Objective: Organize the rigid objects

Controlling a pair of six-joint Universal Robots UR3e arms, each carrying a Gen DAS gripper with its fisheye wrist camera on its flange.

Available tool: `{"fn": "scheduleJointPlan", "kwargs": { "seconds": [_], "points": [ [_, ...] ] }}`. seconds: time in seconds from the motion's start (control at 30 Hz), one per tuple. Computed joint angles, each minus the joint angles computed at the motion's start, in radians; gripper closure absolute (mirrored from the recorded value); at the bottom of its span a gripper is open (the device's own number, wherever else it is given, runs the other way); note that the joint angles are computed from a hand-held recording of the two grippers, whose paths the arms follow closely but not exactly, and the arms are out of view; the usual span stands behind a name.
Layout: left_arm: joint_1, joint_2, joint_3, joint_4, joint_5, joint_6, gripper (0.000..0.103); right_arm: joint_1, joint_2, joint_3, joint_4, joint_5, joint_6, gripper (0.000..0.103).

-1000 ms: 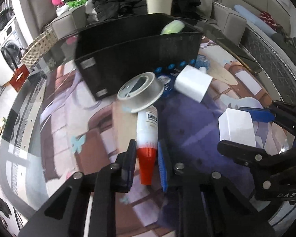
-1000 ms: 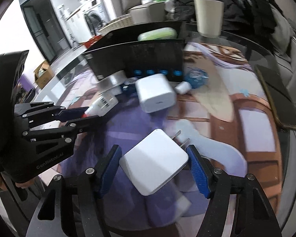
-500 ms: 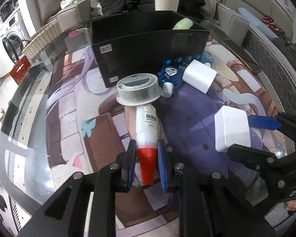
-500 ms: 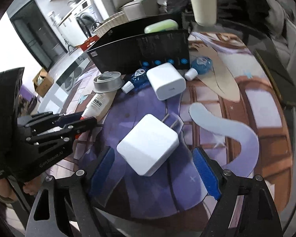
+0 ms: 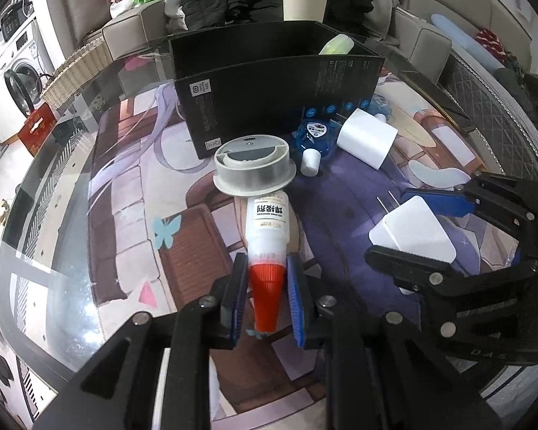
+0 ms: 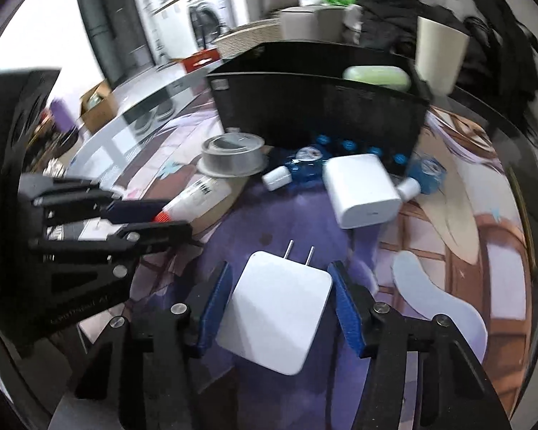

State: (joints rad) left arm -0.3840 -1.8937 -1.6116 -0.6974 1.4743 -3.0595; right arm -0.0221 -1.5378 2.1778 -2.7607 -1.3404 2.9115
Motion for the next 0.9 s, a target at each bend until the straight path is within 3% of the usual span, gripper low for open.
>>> {"fn": "scheduleJointPlan", "kwargs": {
  "seconds": [0.13, 0.23, 0.37, 0.43, 0.47, 0.53, 0.83, 0.9],
  "points": [
    [0.003, -0.004, 0.015, -0.019, -0.017, -0.017, 0.079, -0.037, -0.056, 0.019, 0.062, 0.022, 0.045, 0.041],
    [-0.008, -0.019, 0.035, -0.016, 0.002, -0.029, 0.070, -0.057, -0.093, 0.031, 0.113, 0.033, 0.057, 0.041],
    [-0.028, -0.047, 0.063, -0.008, 0.026, -0.032, 0.067, -0.028, -0.093, 0.053, 0.067, 0.011, 0.034, 0.040],
    [-0.036, -0.064, 0.086, -0.020, 0.043, -0.026, 0.068, -0.011, -0.073, 0.054, 0.032, -0.015, 0.016, 0.041],
    [-0.036, -0.066, 0.089, -0.020, 0.038, -0.021, 0.076, -0.003, -0.065, 0.054, 0.013, -0.030, 0.008, 0.044],
    [-0.035, -0.071, 0.104, -0.035, 0.032, -0.006, 0.080, 0.003, -0.062, 0.054, 0.005, -0.049, -0.003, 0.058],
    [-0.044, -0.023, 0.046, 0.041, 0.027, 0.014, 0.081, -0.038, -0.095, 0.064, 0.039, 0.002, -0.001, 0.058],
    [-0.041, -0.006, 0.028, 0.067, 0.019, 0.020, 0.085, -0.034, -0.106, 0.069, 0.028, 0.003, 0.010, 0.058]
  ]
}}
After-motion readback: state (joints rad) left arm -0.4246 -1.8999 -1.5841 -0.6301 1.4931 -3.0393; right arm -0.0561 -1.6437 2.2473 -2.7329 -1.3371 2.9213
